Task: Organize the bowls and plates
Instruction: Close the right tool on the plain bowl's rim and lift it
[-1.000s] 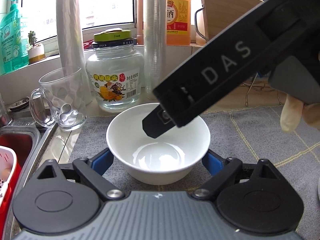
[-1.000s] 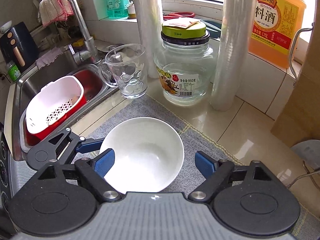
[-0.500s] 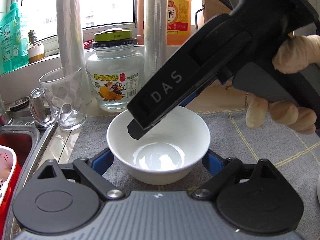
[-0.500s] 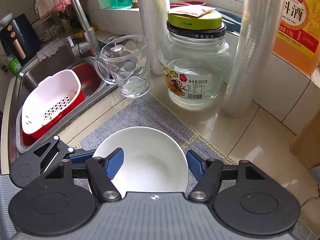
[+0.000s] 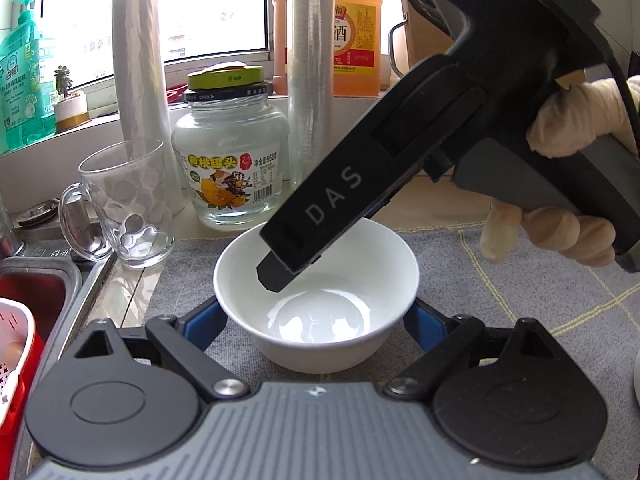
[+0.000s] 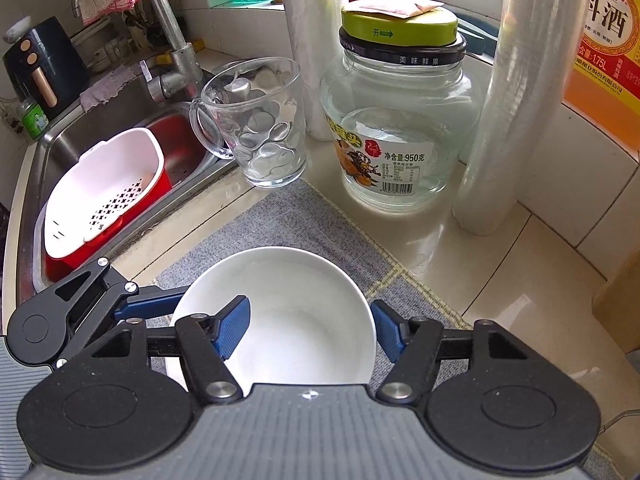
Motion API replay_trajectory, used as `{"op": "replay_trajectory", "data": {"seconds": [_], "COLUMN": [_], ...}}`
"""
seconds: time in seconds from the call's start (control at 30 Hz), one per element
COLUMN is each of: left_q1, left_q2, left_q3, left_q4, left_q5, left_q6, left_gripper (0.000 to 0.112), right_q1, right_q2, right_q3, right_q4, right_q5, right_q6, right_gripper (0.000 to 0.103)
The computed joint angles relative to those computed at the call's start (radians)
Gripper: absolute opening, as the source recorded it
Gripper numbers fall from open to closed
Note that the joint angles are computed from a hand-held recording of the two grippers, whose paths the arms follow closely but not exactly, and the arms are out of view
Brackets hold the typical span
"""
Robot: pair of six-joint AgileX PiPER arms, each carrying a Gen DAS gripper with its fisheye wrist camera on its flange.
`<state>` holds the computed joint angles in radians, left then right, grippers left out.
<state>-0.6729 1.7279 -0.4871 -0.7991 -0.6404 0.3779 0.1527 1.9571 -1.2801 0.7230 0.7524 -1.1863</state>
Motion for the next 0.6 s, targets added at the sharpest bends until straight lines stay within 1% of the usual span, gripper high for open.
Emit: {"op": "replay_trajectory", "data": {"seconds": [0.13,0.27,0.37,0.47,0.6], "left_q1": [0.0,-0.002,-0.006,-0.026,-0.033], "left_q2": [0.0,-0.01,-0.027,-0.045,-0.094], "left_q3": [0.0,0.0,-0.003,-0.007,-0.005], "left_q4": [0.001,-0.019,-0.053,-0.125,-0.182], "left_q5": [0.0,0.015,0.041,0.055,0.102], "left_q6": [0.001,0.025,0.072,0.161,0.222], "left_gripper": [0.094,0.094,0.094,0.094,0.094], "right_q1": [-0.003,-0.001,-0.015,-0.023,-0.037], "right_q2": [0.009,0.002,0.001,-0.01,-0.033], "right_q3": [-0.013,-0.008,-0.012,-0.002,0.02], "right_q4": [0.005,0.0,0.017,0.021,0.027], "right_q5": [0.023,0.024,0.052,0.067,0.086], "right_q6": [-0.008,-0.01,-0.01,-0.012,-0.012], "right_gripper": [0.071,0.071,0.071,0.071,0.071]}}
